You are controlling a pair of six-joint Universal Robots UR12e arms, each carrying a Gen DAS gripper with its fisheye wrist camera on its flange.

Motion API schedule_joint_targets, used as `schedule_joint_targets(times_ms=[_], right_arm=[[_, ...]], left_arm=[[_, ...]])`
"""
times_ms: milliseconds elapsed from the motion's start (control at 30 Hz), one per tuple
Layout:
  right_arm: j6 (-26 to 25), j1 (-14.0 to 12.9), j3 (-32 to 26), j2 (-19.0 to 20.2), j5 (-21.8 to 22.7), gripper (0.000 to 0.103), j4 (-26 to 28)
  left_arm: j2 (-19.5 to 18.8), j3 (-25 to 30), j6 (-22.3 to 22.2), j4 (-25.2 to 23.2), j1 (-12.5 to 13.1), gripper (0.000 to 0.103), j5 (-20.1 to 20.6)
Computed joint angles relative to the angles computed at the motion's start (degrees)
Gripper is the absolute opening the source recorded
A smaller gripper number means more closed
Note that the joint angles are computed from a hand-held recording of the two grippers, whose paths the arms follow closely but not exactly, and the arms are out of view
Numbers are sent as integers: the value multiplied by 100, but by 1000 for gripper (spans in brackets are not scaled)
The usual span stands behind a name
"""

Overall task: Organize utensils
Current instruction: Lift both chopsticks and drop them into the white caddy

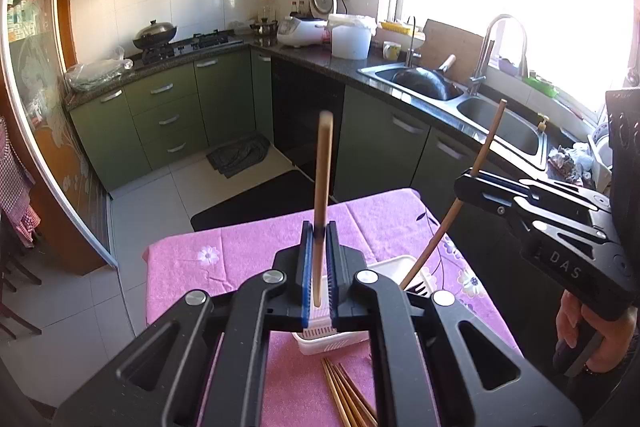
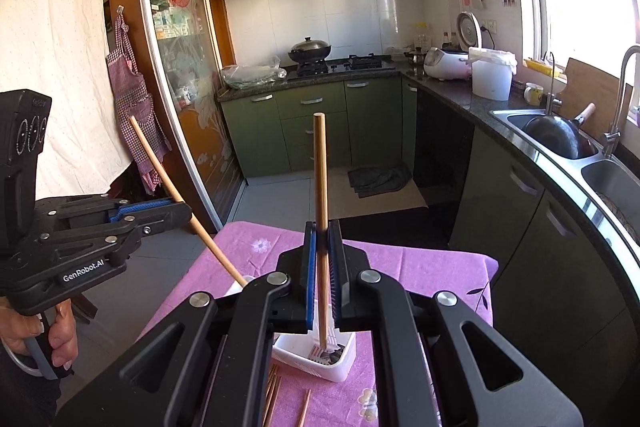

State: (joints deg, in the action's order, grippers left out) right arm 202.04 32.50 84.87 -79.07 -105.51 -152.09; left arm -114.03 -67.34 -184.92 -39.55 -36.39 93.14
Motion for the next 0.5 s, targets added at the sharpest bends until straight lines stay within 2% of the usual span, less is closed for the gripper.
schedule_joint_targets(times_ms=[67,133,167,200,367,500], right_arm=[[40,-31,78,2,159,8,-56],[-2,-25,95,1,174,8,-54],[-16,-14,119,-11,160,8,-71],[-32,3,133,-25,133,8,-83],[-72,161,321,-222,-94,8,-264],[-104,367,573,-444,-383,12,-306]], left_arm=[[-34,7,4,-130,7,7,-90],[-39,-8,48,-237,-8,12,-82],[-25,-32,53,-265,-12,18,-88],[-18,-34,61,-297,-18,19,-85],[210,-288,36,-232,-34,22,-36],[478,-665,-11,-174,-60,38,-40]])
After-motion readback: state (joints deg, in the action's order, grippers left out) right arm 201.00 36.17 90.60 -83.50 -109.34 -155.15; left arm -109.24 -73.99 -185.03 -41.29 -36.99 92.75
